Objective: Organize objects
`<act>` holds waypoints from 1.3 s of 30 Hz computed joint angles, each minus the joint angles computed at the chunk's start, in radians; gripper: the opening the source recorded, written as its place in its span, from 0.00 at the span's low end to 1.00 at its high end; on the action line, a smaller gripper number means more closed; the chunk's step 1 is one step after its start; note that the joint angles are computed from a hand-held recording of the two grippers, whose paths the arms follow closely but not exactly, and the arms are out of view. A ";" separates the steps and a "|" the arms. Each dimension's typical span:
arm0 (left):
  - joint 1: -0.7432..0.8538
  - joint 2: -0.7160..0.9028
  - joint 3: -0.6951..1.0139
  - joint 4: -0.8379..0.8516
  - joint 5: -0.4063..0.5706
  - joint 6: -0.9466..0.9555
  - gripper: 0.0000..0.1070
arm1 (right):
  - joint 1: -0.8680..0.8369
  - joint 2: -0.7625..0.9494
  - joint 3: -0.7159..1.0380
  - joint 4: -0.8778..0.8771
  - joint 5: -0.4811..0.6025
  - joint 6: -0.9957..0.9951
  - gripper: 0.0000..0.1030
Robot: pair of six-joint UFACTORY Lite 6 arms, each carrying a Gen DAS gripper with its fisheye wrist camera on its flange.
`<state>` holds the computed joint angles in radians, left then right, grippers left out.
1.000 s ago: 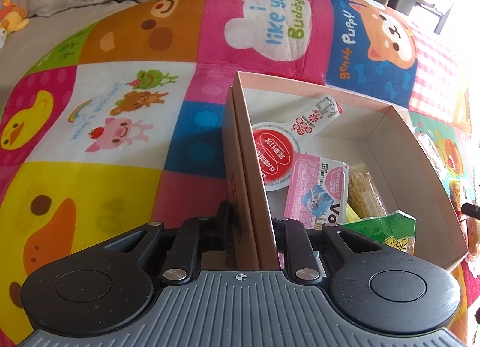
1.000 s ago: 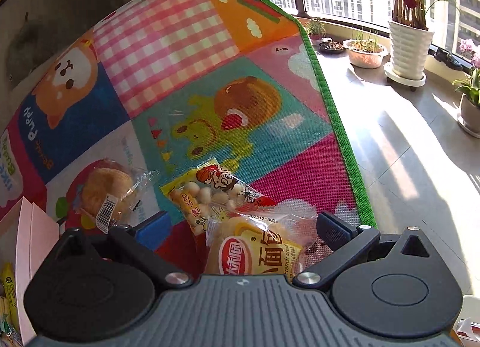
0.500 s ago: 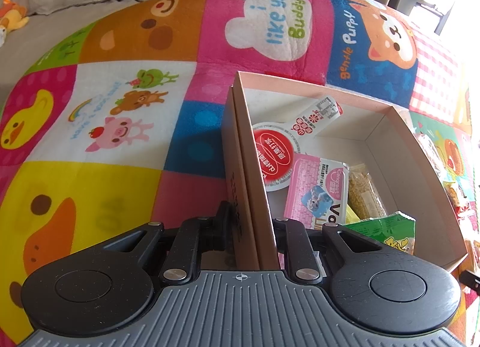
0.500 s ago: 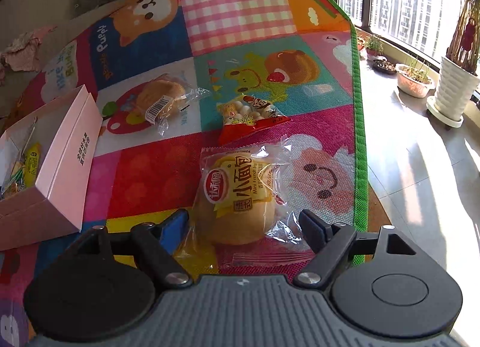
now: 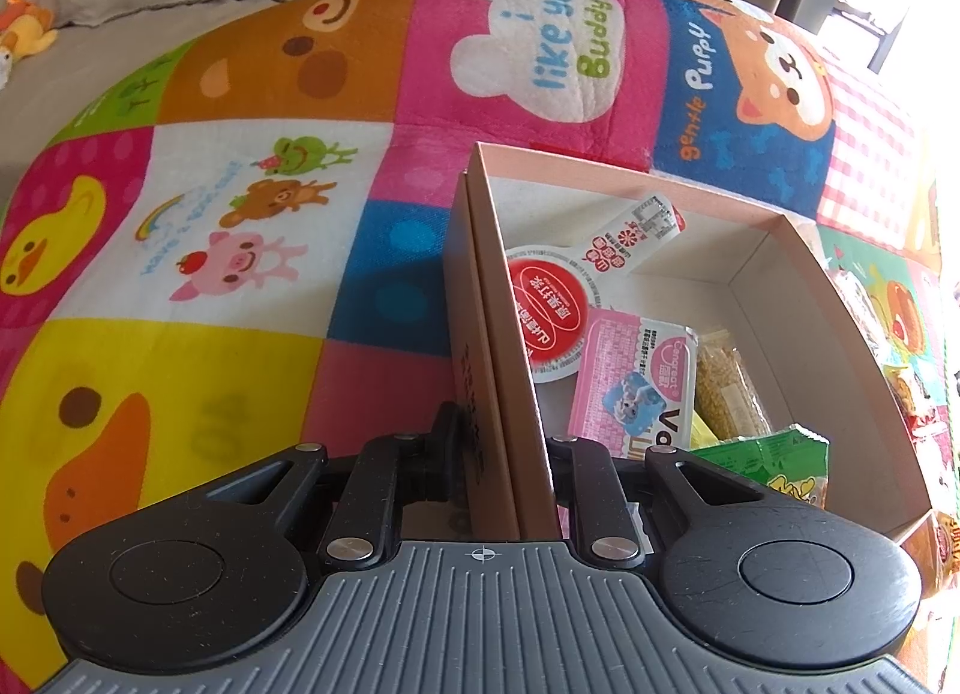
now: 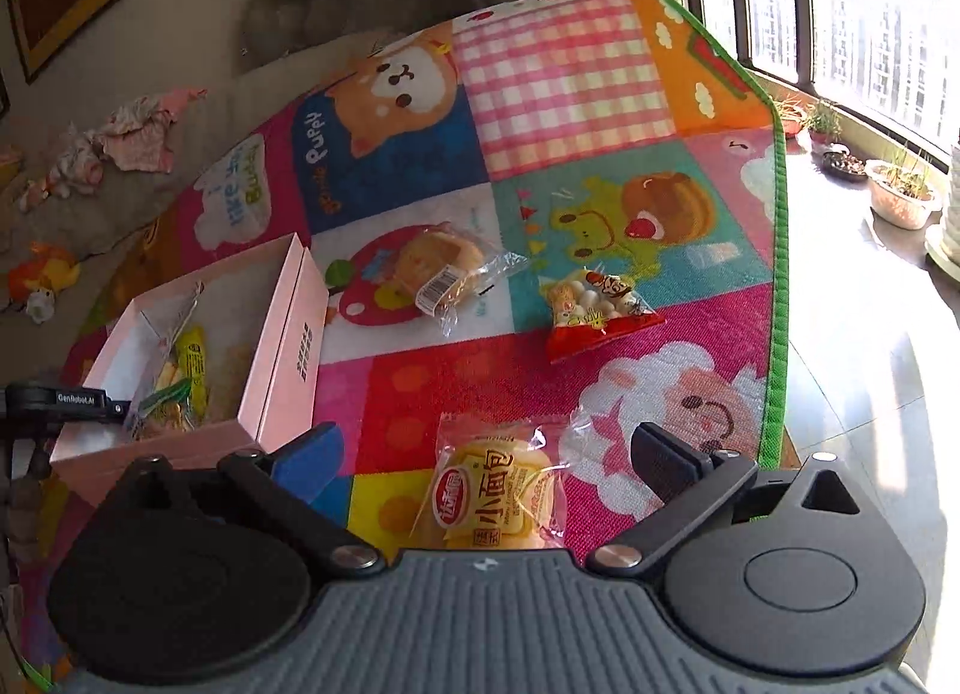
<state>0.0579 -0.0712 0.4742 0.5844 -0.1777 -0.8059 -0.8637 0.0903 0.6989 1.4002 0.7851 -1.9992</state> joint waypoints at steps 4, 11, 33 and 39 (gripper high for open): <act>0.007 -0.001 -0.004 0.035 -0.008 -0.022 0.20 | 0.143 0.076 0.113 0.123 -0.119 -0.085 0.99; 0.005 -0.004 0.000 0.066 0.000 -0.045 0.20 | 0.460 0.371 0.492 0.019 -0.280 0.030 0.99; 0.018 0.000 0.000 0.123 -0.015 -0.079 0.20 | 0.300 -0.045 0.142 -0.157 -0.178 0.126 0.62; 0.011 0.000 0.011 0.164 0.005 -0.122 0.20 | 0.076 -0.293 0.005 -0.495 0.175 0.274 0.63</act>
<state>0.0693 -0.0710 0.4854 0.7483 -0.1725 -0.9280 -0.7877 -0.2031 0.7036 0.9049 0.9596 -1.7251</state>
